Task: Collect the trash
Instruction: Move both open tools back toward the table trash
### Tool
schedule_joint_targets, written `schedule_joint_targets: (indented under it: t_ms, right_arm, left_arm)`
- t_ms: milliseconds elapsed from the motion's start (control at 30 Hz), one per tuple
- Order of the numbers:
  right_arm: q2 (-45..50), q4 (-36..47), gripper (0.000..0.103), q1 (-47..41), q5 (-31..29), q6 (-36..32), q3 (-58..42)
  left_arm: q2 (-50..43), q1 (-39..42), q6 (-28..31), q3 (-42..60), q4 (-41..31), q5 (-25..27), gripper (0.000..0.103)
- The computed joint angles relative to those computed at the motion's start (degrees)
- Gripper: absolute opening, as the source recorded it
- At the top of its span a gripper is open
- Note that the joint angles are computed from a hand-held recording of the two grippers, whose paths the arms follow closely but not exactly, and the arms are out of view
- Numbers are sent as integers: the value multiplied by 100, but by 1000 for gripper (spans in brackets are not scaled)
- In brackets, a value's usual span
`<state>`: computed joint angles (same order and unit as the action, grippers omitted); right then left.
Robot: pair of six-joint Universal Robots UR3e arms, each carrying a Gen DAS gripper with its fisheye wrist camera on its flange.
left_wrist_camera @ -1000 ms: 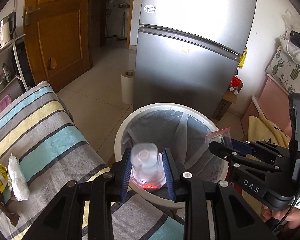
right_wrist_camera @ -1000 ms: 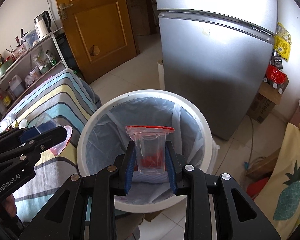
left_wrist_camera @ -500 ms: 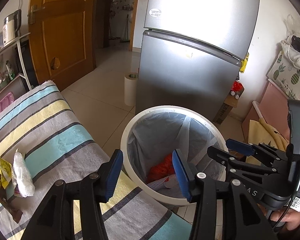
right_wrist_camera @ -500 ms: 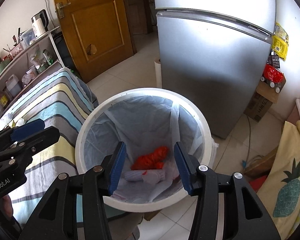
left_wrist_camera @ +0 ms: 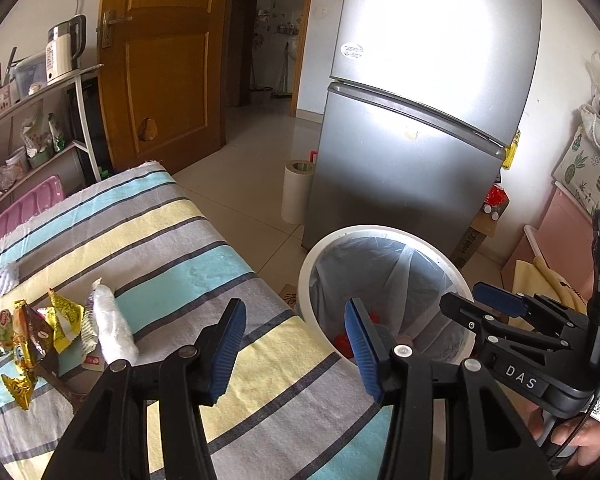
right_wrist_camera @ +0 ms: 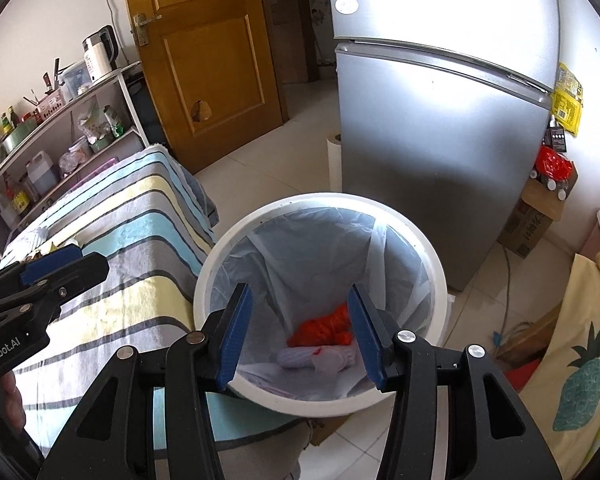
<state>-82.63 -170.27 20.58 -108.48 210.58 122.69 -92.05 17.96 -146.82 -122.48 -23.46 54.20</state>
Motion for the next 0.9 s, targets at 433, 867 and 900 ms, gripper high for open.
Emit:
schedule_joint_targets:
  t_ms: [433, 867, 900]
  right_arm:
    - [734, 101, 51, 752, -189, 34, -1105]
    - [1944, 298, 53, 1264, 63, -238, -2719]
    - [2047, 344, 53, 1296, 81, -276, -2878]
  left_arm:
    - [799, 1506, 607, -475, -631, -515, 51]
    - [1000, 3132, 1083, -540, -986, -788, 52]
    - [962, 3213, 1057, -527, -886, -754, 52]
